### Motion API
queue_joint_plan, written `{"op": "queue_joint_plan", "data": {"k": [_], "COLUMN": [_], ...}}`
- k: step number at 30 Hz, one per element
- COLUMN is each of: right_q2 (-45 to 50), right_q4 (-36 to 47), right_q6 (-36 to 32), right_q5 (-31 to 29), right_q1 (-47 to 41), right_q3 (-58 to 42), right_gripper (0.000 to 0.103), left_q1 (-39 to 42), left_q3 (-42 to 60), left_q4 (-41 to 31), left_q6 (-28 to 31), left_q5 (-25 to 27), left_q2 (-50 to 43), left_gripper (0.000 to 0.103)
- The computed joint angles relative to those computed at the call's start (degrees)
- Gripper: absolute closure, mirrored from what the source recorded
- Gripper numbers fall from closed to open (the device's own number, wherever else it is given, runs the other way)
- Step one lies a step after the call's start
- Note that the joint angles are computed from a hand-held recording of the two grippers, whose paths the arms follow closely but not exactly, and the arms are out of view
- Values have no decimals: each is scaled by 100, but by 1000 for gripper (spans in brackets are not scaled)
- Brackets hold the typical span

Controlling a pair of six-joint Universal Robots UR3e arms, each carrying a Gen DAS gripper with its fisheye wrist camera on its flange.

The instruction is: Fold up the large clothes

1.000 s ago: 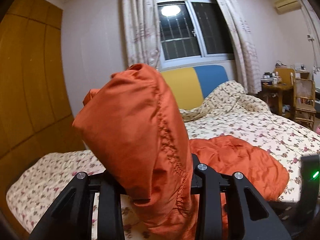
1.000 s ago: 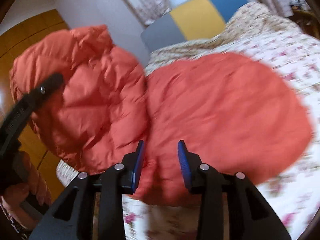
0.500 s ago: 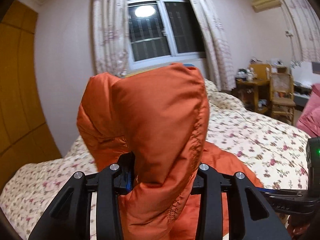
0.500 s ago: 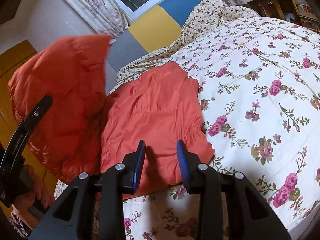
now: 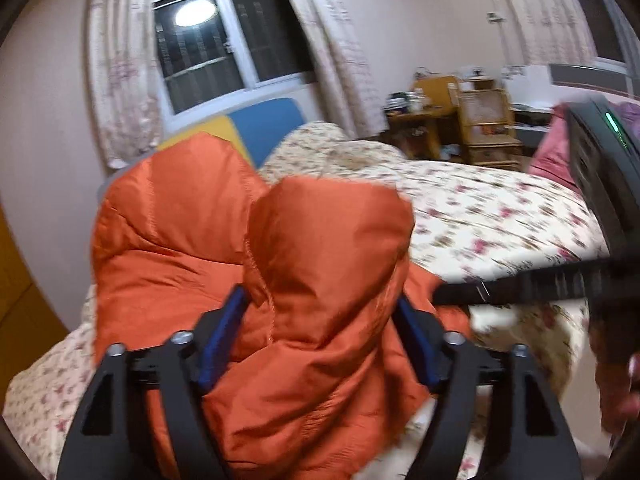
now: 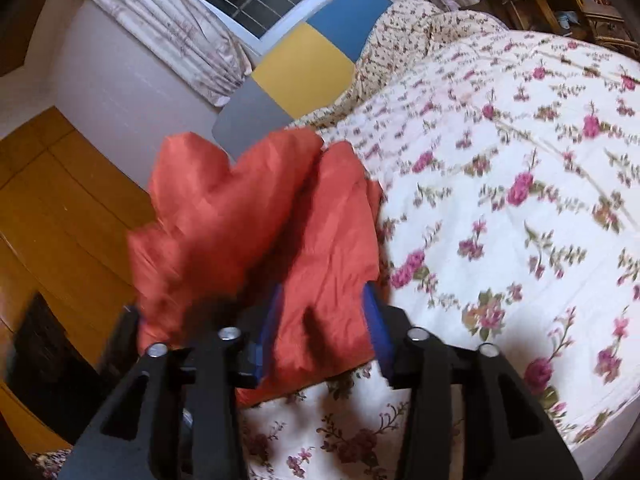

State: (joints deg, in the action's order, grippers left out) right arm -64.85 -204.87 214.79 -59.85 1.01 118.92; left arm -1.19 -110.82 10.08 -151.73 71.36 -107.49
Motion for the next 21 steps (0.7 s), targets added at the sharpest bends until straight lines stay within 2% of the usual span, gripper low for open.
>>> {"op": "queue_joint_plan", "data": {"k": [2,5,8,10,11,13,14,17,21], "right_q2": [-152,-279,-271,-119,-8,197,227,129,113], "right_q4": [-44,132,930,1631,2072,2626,2936,3291,3003], "right_q6": [15,-95,-445,-616,-702,-867,-992,-1268,-1233], "right_q5": [36,127,83,266,417,568,357,-206,-275], "right_q1": [-58,-50,115,183,217,263,367,552,440], "right_q3": [35,-128,-667,-1189,-1500,-1959,-2152,-2160,-1638], "right_gripper": [49,49,50,53,57,80,91,96,98], "left_q1": [41,36,57,83,101,107,124,247,756], "left_q3": [-208,-255,-311,-326,-350,-413,-410,-533,-1084], "left_q4": [165,208,270,244,247,267,228,173,-219], "left_q6": [60,173,286,285,290,304,322,396,725], "left_q5": [-224,-282,-321,-387,-421,-437,-472,-668,-1496], "left_q2": [-16,-89,-109,-91,-77,-65,-46,80,729], "left_gripper": [24,24,24,24,24,24,24,24,24]}}
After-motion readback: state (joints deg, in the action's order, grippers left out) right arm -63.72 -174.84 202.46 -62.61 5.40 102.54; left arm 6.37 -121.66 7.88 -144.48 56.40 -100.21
